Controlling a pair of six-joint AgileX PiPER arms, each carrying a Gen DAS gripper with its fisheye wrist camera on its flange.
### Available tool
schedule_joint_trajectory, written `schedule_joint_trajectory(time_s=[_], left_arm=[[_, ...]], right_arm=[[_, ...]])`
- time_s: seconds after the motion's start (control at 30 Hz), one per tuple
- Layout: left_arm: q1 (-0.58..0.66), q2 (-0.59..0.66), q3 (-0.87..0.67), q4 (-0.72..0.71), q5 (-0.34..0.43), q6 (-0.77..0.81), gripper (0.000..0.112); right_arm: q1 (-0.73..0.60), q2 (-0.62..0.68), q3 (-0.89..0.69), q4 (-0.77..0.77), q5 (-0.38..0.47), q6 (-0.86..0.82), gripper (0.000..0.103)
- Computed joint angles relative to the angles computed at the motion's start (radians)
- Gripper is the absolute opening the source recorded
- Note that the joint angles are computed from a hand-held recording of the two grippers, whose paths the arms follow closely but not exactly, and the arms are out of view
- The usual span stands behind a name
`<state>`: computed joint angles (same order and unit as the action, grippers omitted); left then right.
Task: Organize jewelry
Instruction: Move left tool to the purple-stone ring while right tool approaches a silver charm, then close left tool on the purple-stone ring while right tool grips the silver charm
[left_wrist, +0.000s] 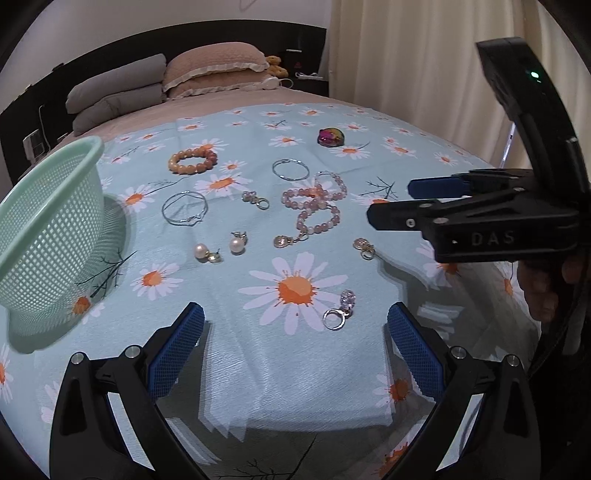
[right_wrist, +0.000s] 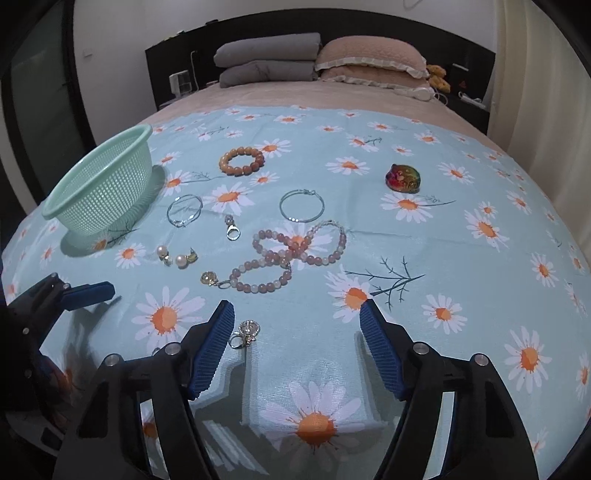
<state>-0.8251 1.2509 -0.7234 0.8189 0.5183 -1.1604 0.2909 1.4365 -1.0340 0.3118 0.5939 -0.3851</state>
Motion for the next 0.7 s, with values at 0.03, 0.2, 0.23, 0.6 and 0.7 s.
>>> schedule_joint_trajectory(time_s=[0.03, 0.2, 0.23, 0.6, 0.7], left_arm=[[-0.003, 0.005, 0.002, 0.008, -0.014, 0.01, 0.097], [0.009, 0.046, -0.018, -0.038, -0.057, 0.123, 0.089], [0.009, 0.054, -0.022, -0.041, -0.058, 0.129, 0.088], [0.085, 0.067, -0.023, -0.296, -0.163, 0.468, 0.076], [0.088, 0.07, -0.028, -0.366, -0.177, 0.569, 0.06]], right_arm=[[-0.008, 0.016, -0.011, 0.031, 0.019, -0.046, 0.064], [0.003, 0.031, -0.014, 0.084, 0.04, -0.165, 0.058], [0.004, 0.036, -0.018, 0.088, 0.051, -0.173, 0.056], [0.017, 0.088, -0.056, 0.096, 0.117, -0.243, 0.021], [0.023, 0.088, -0.053, 0.1, 0.113, -0.245, 0.015]])
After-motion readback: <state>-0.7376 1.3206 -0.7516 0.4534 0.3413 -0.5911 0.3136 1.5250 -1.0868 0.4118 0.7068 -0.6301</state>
